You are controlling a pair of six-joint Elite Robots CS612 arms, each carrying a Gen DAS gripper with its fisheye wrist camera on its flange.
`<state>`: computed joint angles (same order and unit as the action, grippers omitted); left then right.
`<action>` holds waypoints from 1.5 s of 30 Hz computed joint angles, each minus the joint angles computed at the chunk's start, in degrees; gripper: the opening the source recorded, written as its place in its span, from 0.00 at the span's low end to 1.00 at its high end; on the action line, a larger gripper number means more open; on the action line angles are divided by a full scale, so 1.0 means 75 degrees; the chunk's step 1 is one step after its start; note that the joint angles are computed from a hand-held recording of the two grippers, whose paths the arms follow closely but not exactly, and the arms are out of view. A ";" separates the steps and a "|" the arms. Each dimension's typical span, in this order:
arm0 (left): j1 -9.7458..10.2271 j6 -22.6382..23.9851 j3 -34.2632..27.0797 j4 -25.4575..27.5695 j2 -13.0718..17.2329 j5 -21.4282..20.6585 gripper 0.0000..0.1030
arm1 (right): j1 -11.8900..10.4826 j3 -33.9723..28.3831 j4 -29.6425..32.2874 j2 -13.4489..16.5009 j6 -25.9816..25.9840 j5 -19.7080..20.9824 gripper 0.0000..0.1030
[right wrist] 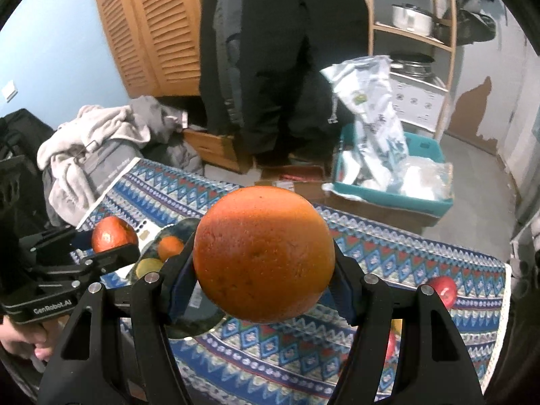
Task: Organize fruits
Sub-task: 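Carry the tangerine over the glass bowl with the left tool while the right tool carries the orange there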
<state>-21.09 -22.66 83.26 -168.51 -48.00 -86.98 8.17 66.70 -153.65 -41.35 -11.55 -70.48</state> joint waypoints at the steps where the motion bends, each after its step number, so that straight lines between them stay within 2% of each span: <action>1: 0.0022 -0.0026 0.0028 -0.0016 -0.0007 0.0009 0.44 | 0.0022 -0.0040 0.0034 0.0023 -0.0016 0.0013 0.67; 12: 0.0240 -0.0269 0.0129 0.0103 0.0082 0.0014 0.44 | 0.0307 -0.0711 0.0684 0.0435 -0.0146 0.0213 0.67; 23: 0.0397 -0.0492 -0.0055 0.0676 0.0411 -0.0237 0.44 | 0.0525 -0.1455 0.1597 0.0997 -0.0238 0.0141 0.67; 45: 0.0478 -0.0711 -0.0749 0.1605 0.1104 -0.0454 0.44 | 0.0639 -0.2452 0.3032 0.1888 -0.0377 -0.0200 0.67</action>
